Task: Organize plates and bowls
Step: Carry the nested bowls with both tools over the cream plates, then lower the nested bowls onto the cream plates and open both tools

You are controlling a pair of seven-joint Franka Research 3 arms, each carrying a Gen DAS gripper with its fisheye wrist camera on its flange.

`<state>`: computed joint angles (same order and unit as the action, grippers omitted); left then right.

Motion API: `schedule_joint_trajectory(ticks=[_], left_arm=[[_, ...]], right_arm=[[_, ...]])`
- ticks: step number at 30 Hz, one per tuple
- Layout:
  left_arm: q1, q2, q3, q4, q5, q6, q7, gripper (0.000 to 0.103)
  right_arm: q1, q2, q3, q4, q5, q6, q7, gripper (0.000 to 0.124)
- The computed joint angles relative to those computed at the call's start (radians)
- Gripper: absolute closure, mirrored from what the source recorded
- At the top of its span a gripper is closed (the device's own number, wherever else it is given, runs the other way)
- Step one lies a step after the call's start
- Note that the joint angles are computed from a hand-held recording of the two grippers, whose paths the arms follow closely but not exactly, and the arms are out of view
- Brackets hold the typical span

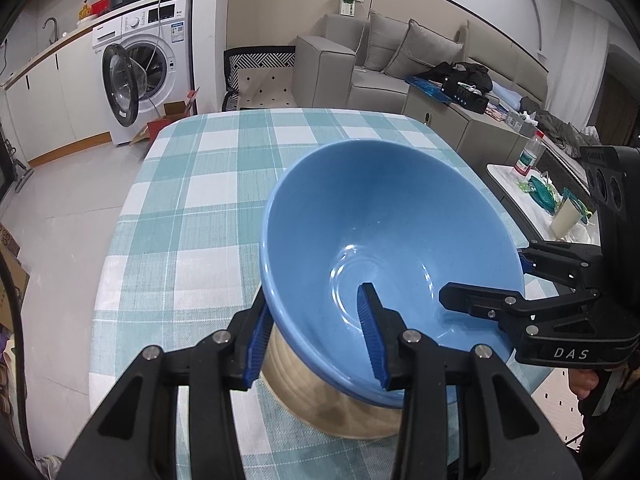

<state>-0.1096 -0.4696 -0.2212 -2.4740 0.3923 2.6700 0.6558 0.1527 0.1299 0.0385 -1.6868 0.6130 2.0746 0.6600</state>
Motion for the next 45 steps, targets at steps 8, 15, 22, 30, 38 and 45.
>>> schedule_joint_trajectory(ticks=[8,15,22,30,38,45], left_arm=[[-0.01,-0.008,0.001,-0.021,-0.012,-0.005,-0.008,0.062],[-0.019,0.006,0.008,-0.016,-0.028,-0.01,0.003,0.062],[-0.024,0.011,0.01,-0.014,-0.04,-0.018,0.013,0.062],[-0.021,0.01,0.006,-0.018,-0.038,-0.015,0.01,0.062],[-0.021,0.011,0.01,-0.024,-0.04,-0.008,0.017,0.055],[-0.005,-0.002,0.001,-0.028,-0.011,0.015,0.009,0.039]], right_arm=[[0.001,-0.005,0.0,-0.019,-0.004,0.0,-0.004,0.072],[0.004,-0.002,0.0,-0.017,-0.021,-0.002,0.007,0.072],[0.004,0.004,0.0,-0.009,-0.026,-0.005,0.01,0.072],[0.001,0.006,0.001,-0.008,-0.02,-0.005,0.008,0.072],[-0.001,-0.001,0.0,-0.013,-0.007,-0.001,0.002,0.071],[-0.006,-0.011,-0.001,-0.02,0.014,0.001,-0.017,0.062]])
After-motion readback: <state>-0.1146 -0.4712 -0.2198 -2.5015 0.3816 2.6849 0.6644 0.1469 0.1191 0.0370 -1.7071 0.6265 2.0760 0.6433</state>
